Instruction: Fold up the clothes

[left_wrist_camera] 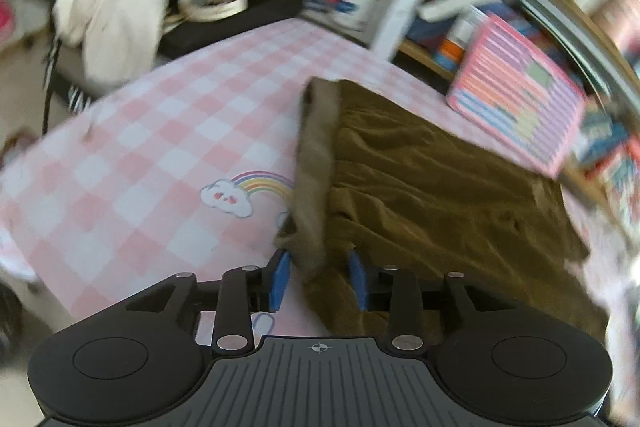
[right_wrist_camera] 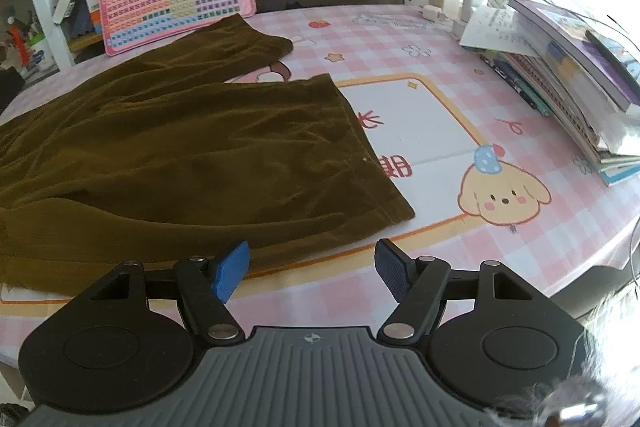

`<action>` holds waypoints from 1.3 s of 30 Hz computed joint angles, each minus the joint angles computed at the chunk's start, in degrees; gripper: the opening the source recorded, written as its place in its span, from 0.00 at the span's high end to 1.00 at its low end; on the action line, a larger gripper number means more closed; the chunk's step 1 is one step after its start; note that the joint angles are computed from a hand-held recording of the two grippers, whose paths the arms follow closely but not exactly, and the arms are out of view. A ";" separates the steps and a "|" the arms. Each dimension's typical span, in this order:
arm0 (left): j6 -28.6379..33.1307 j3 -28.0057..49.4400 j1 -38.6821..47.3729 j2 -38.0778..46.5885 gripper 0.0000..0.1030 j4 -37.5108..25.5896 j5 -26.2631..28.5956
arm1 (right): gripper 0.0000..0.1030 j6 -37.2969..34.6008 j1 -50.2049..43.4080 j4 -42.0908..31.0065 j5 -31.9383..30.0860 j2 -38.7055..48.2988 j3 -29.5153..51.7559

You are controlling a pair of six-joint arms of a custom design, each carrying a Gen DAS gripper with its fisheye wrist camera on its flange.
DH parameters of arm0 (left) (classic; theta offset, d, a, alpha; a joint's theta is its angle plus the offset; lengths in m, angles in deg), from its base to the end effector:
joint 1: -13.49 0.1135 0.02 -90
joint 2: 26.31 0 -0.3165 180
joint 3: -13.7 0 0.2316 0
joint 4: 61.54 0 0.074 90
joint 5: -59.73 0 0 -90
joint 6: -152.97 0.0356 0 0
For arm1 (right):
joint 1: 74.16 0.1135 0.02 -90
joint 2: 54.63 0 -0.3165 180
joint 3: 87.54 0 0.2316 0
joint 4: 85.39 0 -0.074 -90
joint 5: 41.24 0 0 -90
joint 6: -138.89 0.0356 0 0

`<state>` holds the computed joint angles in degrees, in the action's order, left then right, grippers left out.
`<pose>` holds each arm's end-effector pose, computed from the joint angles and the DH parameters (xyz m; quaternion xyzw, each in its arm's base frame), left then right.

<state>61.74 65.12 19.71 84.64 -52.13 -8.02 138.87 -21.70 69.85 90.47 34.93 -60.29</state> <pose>0.3188 0.0212 0.1274 0.0057 0.9247 -0.1666 0.3422 0.0982 0.0889 0.1245 0.3091 0.8816 -0.0920 0.3446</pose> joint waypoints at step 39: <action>16.10 -4.55 -18.06 -5.96 0.10 0.39 -2.61 | 0.08 -16.73 -3.50 0.59 0.56 -9.71 -1.08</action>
<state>77.84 60.57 1.65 78.68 -51.75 -10.63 122.15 -25.21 70.44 91.03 25.22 -61.38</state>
